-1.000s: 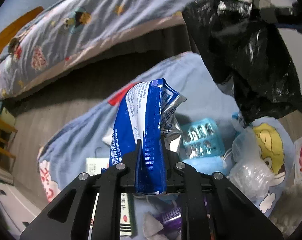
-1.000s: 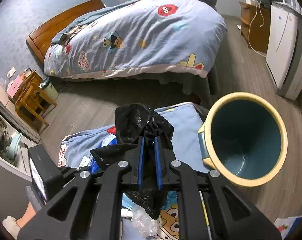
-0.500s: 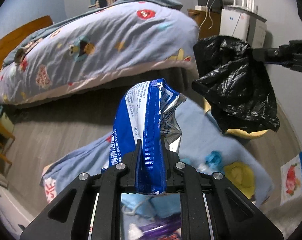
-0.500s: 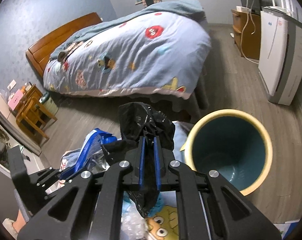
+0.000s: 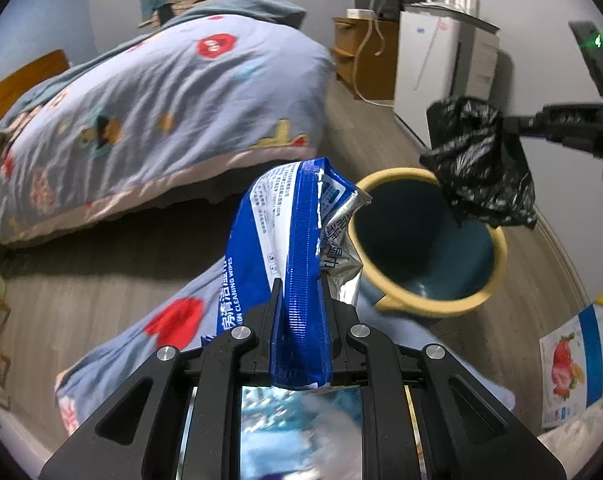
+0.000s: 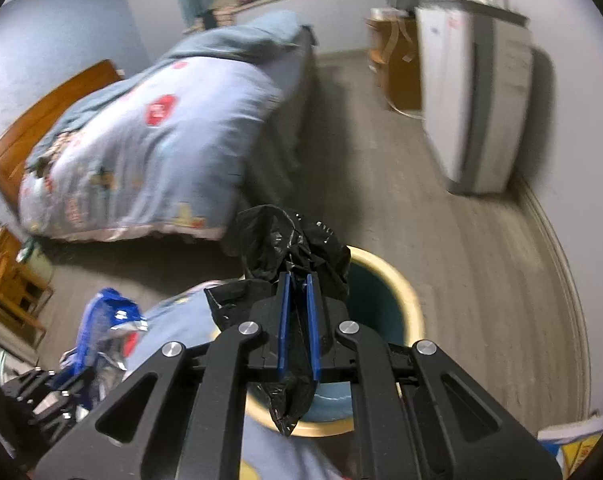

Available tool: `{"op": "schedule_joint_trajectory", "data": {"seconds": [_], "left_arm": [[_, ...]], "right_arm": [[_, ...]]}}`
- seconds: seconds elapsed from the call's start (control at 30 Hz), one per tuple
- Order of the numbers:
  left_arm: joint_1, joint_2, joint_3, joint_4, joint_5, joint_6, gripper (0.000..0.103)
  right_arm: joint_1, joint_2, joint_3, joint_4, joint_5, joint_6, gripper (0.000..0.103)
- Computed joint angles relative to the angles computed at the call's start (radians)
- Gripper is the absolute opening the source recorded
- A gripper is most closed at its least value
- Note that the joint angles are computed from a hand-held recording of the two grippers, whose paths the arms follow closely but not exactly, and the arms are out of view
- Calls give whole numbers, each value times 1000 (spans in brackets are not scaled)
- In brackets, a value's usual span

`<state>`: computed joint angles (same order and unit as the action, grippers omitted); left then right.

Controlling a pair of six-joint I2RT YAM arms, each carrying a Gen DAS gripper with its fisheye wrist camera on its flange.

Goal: Collect trash
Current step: 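Carry both items over the bin and open both grippers to drop them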

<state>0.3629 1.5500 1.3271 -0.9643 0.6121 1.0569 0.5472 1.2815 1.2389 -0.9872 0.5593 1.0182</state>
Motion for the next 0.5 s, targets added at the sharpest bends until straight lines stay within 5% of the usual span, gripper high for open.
{"op": "schedule_joint_trajectory", "data": {"seconds": [0.5], "left_arm": [[-417, -82, -242, 256, -188, -274, 16]], "right_arm": [[-147, -2, -236, 102, -120, -6, 8]]}}
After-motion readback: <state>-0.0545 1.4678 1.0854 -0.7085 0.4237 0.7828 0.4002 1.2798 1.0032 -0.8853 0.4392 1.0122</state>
